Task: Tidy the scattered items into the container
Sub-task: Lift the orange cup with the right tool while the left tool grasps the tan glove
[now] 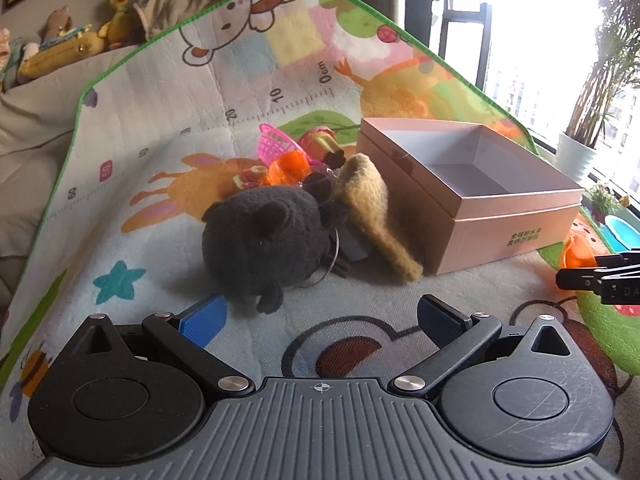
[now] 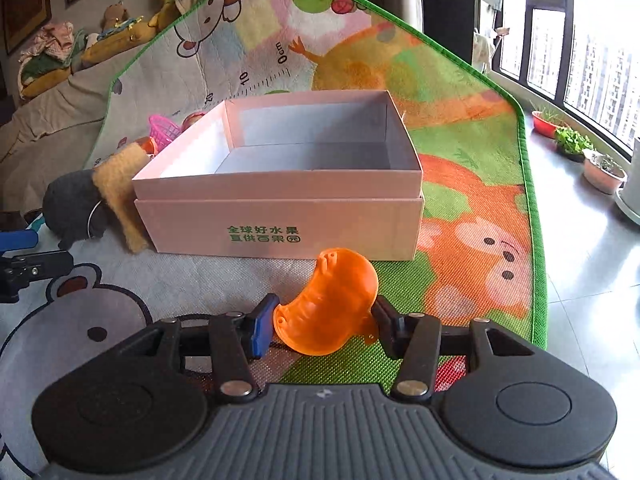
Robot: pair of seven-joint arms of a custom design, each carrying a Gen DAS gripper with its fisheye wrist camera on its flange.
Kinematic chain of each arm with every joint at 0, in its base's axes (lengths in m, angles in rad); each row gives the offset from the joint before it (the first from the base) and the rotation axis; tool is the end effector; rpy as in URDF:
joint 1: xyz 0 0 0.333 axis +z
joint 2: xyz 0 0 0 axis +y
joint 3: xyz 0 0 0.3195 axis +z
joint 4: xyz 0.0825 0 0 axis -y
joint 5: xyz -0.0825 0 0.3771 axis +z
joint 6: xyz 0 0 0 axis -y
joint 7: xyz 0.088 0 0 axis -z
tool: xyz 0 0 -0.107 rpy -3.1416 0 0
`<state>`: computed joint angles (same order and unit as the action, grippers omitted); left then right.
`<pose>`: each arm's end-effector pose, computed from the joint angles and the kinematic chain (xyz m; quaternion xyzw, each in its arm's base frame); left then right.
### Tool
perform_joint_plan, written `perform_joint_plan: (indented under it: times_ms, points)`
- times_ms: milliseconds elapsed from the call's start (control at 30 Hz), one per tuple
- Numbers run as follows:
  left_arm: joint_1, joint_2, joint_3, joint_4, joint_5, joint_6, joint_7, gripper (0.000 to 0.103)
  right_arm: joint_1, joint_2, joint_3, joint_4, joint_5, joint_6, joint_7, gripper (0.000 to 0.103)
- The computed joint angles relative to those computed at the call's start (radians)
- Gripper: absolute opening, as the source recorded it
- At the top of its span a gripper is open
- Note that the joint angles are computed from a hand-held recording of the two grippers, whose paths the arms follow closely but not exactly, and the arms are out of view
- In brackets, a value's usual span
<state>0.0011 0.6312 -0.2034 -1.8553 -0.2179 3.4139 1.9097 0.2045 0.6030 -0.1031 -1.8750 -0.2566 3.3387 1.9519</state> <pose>0.6811 -0.0913 0.3021 -0.5647 0.6931 -0.3407 0.2909 0.6744 0.1064 0.2981 -0.6560 0.6305 -0.2578 0.3250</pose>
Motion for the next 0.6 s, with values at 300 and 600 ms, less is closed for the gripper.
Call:
perform_joint_plan:
  times_ms: [300,600]
  points:
    - [-0.134,0.022,0.152,0.07,-0.09,-0.04,0.026,0.103,-0.057,0.013,0.026,-0.001,-0.006,0.152,-0.01,0.095]
    - [-0.081,0.029,0.105,0.07,-0.059,-0.02,0.051,0.103,-0.182,0.111,0.187,0.181,-0.055,0.085,0.013,0.103]
